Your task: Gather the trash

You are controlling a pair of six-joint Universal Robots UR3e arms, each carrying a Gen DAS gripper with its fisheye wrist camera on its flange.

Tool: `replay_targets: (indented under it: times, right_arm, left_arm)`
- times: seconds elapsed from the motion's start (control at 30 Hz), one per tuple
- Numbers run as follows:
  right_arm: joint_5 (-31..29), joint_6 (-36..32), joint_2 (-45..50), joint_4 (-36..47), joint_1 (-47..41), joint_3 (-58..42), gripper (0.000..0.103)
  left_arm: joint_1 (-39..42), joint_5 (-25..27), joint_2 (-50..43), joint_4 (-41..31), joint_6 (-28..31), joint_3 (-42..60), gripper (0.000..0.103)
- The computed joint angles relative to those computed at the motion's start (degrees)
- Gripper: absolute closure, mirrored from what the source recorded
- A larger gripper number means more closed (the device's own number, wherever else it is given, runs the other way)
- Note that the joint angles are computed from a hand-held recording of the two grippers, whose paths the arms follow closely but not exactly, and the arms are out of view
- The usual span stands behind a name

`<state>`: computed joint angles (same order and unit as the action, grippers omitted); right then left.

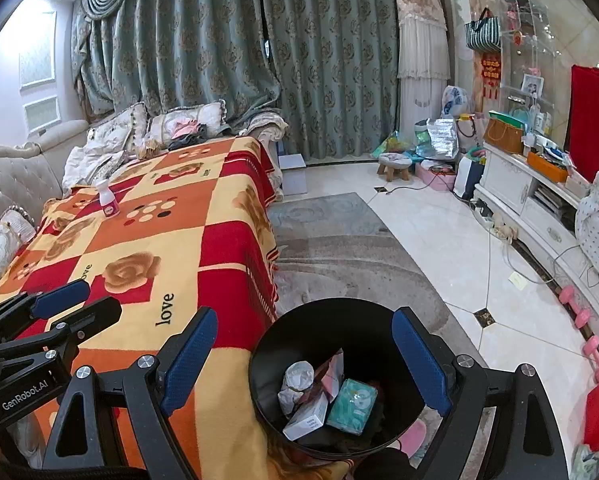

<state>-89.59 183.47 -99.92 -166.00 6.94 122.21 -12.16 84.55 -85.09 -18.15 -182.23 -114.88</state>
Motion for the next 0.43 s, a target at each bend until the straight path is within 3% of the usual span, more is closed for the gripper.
replay_targets:
  times: [0.43]
  right_arm:
    - [-0.6, -0.3, 3.6, 1.5, 2.0, -2.9, 0.016]
  left_arm:
    - [2.6, -2.0, 1.4, 0.3, -0.3, -2.8, 0.05]
